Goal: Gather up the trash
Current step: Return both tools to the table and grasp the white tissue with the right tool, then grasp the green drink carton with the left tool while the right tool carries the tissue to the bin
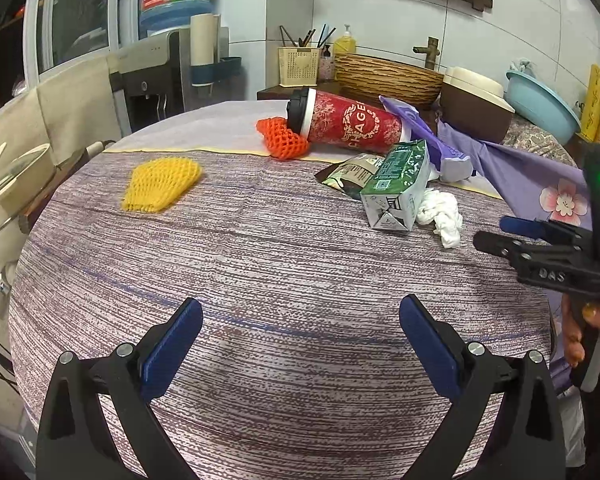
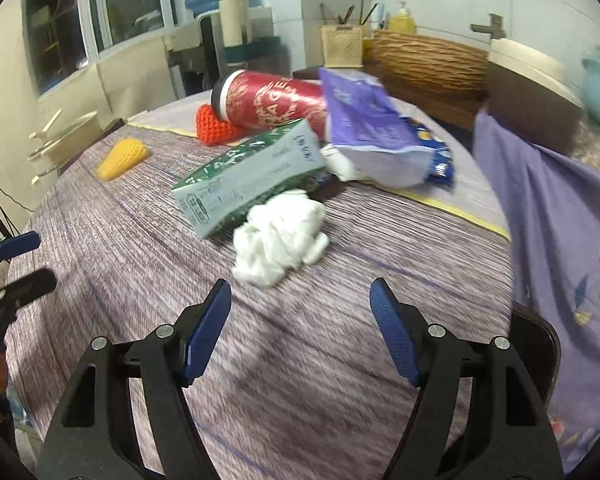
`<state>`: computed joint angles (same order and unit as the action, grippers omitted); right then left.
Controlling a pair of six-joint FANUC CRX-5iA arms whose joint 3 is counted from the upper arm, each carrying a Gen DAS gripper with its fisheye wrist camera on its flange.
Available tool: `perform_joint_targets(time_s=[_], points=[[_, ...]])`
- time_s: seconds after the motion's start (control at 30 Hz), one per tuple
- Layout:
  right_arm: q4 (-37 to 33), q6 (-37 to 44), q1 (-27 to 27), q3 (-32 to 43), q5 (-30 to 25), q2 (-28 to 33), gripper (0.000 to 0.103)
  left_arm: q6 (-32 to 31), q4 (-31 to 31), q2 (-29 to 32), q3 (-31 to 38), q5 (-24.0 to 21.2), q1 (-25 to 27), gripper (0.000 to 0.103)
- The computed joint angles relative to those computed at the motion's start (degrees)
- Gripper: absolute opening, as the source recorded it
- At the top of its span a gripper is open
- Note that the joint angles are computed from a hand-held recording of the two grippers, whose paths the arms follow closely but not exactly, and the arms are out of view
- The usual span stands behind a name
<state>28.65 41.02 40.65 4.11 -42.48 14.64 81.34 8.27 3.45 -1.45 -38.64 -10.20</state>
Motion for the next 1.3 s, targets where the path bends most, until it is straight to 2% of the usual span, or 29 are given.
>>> perform_joint_targets(time_s=[0.1, 0.2, 0.27, 0.3, 0.33, 0.53, 0.7, 0.83, 1.0, 1.07, 1.3], points=[[-2.20, 5.64, -0.18, 5.69, -3.88, 4.02, 0.072, -2.90, 2.02, 0.18, -0.46, 0.10, 0.49, 0.098], [-2.76, 7.56, -0.57, 9.32, -5.65, 6.96, 0.071, -4.75, 3.10, 0.60, -0.35, -0.02, 0.57, 0.098], [-3.51, 9.02, -0.91, 10.90, -6.00, 8.12, 0.065, -5.47, 3.61, 1.03, 0.00, -0.28, 0.54, 0.098], [-3.76, 9.84, -0.99, 11.89, -6.84, 8.83, 0.056, -5.99, 4.02, 1.19, 0.06, -0.28, 0.54, 0.098], [-4.48, 10.67, -1.10, 12.82, -7.75, 9.40, 0.042, -6.62, 4.48, 1.36, 0.11, -0.28, 0.53, 0.098], [-3.81, 8.62, -0.72, 9.29, -5.68, 6.83, 0.028, -8.80, 5.03, 3.00, 2.13, -1.54, -0.22, 0.098], [-0.62, 3.37, 0.02, 2.93, -3.08, 2.22, 0.026, -12.23, 6.92, 6.07, 6.23, -4.07, -1.23, 0.098], [2.35, -1.42, 0.69, -1.59, -2.08, -1.24, 0.026, -12.29, 6.87, 10.62, 12.48, -7.93, -2.30, 0.097], [6.77, -7.89, 1.15, -7.39, -1.04, -5.53, 0.026, -12.17, 3.75, 16.62, 21.44, -11.39, -5.41, 0.097], [7.92, -10.08, 1.21, -9.46, -0.92, -7.16, 0.026, -10.70, 0.02, 19.32, 25.91, -12.75, -6.96, 0.097], [9.20, -14.84, 1.28, -14.93, -0.40, -11.37, 0.026, -8.08, -6.08, 29.59, 42.26, -21.41, -10.30, 0.096]])
